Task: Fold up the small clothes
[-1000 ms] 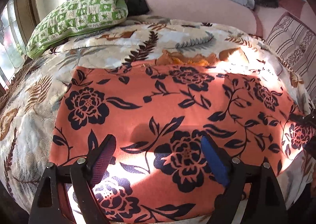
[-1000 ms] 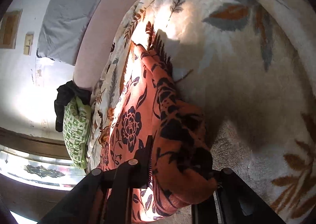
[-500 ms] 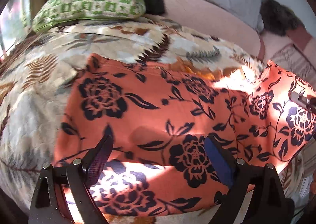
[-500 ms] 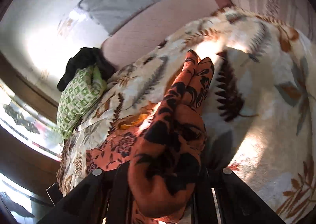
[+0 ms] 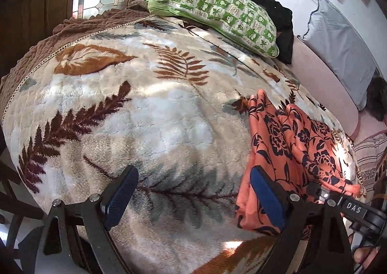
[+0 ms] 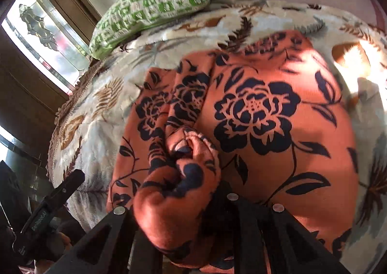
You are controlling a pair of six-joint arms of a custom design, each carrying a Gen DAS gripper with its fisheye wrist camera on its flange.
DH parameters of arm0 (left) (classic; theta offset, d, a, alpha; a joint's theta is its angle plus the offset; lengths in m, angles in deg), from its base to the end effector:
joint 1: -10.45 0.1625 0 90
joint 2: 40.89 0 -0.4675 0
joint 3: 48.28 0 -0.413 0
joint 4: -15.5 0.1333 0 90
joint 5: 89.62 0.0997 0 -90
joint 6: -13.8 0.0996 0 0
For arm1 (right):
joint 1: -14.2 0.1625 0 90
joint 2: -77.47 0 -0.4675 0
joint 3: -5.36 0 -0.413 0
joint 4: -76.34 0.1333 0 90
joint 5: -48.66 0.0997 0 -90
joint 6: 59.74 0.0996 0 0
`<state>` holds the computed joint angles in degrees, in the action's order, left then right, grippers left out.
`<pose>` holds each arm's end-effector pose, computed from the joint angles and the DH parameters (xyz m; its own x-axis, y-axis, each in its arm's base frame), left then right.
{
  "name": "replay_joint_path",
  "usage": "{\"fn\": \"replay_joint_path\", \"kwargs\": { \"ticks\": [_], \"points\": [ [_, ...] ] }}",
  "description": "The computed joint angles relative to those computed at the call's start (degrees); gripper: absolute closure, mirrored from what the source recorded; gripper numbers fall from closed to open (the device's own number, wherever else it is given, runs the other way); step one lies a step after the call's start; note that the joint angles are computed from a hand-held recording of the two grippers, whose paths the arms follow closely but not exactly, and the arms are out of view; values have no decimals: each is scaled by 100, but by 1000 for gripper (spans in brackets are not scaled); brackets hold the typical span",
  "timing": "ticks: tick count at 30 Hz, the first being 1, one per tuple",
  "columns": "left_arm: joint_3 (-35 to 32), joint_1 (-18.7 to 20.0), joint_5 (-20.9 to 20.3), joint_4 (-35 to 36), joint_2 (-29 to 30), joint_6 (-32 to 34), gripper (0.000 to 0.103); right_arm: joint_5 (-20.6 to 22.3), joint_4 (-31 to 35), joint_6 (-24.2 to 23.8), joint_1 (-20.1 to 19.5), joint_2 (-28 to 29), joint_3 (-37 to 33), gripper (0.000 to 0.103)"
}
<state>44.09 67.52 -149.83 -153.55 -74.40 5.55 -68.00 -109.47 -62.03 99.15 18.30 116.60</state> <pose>-0.2417 -0.7094 0.0204 -0.8863 0.2114 -0.4119 0.3870 0.8267 -0.4085 0.0331 -0.6324 0.2428 -0.8648 0.3586 0.3515 0.0291 0.7346 -0.6779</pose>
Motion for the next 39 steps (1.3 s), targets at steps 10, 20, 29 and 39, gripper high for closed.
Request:
{"fn": "replay_joint_path", "kwargs": {
  "ticks": [10,20,29,39],
  "points": [
    [75,162,-214,-216,-105,-150,9,-36,-394,-344,725,-129,-379,89],
    [69,252,-406,-167,-147,-304,9,-1078,64,-550,830,857,-786,76],
    [304,135,-1246,-385,-369,72,9,747,-825,-748,504,448,328,17],
    [-348,-149,-1872,1357,158,13,63,1414,-2630,309,-164,-725,1849,16]
  ]
}}
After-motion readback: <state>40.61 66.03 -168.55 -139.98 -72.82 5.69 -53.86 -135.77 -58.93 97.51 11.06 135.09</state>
